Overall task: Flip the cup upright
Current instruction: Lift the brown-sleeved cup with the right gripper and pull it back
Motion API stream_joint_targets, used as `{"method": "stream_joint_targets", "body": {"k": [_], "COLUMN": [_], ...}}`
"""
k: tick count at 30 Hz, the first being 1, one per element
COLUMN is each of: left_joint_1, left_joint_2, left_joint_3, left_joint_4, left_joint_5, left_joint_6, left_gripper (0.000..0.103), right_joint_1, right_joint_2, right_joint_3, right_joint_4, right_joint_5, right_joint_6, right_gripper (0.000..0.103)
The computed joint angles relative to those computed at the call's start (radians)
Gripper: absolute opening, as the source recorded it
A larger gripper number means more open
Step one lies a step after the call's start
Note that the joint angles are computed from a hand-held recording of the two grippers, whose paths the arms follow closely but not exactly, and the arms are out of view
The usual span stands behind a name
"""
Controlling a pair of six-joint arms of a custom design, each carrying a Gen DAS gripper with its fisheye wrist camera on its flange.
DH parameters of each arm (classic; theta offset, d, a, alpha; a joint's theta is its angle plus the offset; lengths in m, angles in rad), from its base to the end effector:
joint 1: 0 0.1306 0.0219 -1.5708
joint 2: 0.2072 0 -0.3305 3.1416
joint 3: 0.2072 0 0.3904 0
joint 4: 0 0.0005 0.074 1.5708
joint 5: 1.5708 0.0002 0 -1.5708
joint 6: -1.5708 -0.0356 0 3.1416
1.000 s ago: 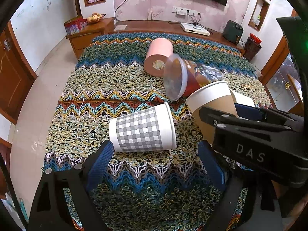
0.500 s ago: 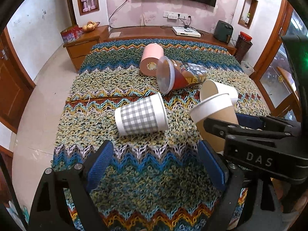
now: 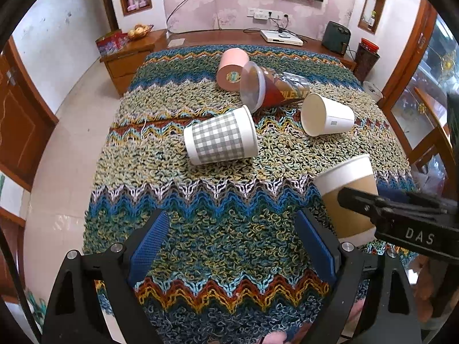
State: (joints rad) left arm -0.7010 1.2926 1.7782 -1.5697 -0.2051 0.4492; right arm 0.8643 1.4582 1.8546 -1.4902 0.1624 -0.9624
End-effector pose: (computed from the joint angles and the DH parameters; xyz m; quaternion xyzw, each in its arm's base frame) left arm 0.3058 -0.2493 0.5462 0.0968 0.9609 -0.0470 0.2552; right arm 0.3054 0.3482 0.5133 0.0666 0.9664 0.1382 0.2063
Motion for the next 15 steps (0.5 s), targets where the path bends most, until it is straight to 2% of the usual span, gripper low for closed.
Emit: {"method": "stream_joint_targets", "body": {"k": [8, 15], "left_joint_1": [0.022, 0.035], "left_joint_2": [-0.001, 0.012], "left_joint_3": [-0.014, 0.000], "left_joint_4": [0.011, 0.026], "left_joint_5": [0.085, 0.129], "left_joint_6": [0.052, 0.060], "left_gripper": [0.091, 0.091], "right_joint_1": [0.014, -0.002], "right_joint_2": [-0.076, -0.100], "right_joint_3": [-0.131, -0.225], "right_joint_4": [0.130, 0.226], "right_joint_5": [0.007, -0.065], "right_joint_6": [-0.098, -0.150], "right_gripper": [0.060, 0.063]}}
